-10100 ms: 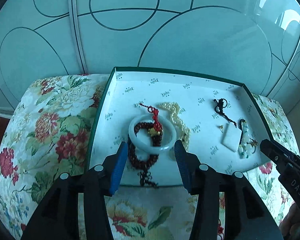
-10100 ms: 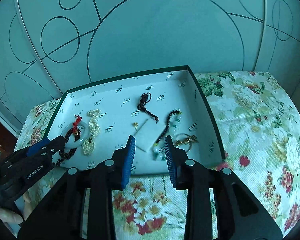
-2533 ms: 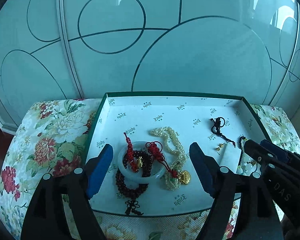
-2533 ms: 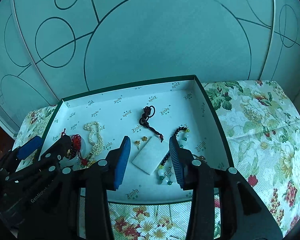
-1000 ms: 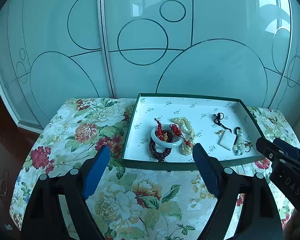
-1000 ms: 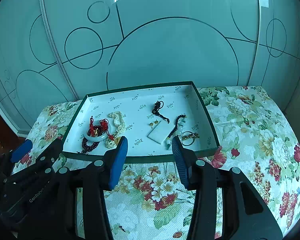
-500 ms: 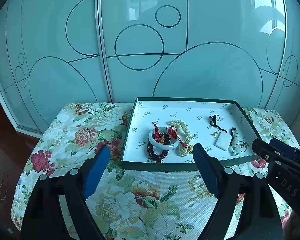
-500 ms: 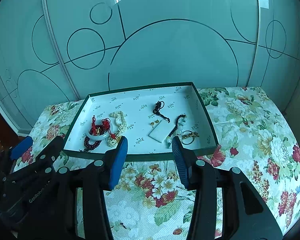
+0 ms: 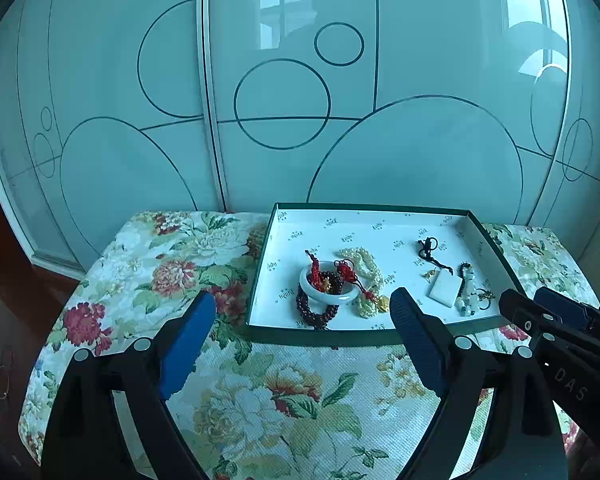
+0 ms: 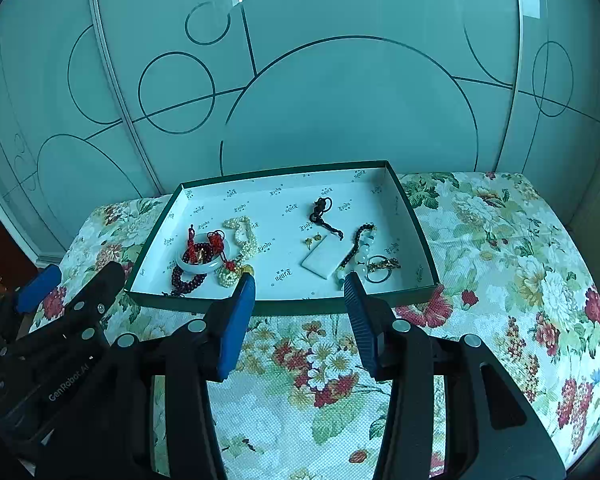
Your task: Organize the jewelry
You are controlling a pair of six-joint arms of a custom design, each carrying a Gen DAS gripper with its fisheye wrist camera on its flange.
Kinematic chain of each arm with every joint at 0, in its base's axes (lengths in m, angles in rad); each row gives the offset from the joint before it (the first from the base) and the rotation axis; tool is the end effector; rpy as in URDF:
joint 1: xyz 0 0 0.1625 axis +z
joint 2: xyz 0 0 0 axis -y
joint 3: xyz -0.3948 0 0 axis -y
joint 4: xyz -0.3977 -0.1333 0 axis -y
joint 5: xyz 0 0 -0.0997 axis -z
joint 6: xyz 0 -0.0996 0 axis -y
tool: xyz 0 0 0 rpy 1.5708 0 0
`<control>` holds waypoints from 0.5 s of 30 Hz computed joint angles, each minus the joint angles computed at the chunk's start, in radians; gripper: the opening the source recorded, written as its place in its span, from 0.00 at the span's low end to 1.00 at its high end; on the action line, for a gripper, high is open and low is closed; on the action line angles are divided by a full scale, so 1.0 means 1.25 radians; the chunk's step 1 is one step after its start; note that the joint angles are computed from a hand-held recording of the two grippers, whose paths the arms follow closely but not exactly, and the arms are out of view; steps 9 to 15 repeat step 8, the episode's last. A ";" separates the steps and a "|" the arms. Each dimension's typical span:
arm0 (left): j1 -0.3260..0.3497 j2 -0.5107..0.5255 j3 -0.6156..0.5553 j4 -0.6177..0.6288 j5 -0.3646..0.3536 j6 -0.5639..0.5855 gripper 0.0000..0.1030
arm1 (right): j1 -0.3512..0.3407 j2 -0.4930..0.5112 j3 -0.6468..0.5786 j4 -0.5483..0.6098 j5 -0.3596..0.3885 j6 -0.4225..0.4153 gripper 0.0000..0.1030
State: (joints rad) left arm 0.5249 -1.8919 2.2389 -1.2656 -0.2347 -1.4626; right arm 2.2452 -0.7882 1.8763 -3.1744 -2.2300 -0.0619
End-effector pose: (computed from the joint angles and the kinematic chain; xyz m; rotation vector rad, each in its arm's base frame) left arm -0.1569 -0.3568 0.3230 0.1010 1.9251 -1.2006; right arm 0.4240 -0.4146 0.0708 0.6957 -2.4356 0.8943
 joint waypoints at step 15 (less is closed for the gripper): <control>0.035 -0.004 -0.006 0.000 0.004 -0.003 0.85 | -0.011 0.000 0.004 -0.002 0.000 0.002 0.47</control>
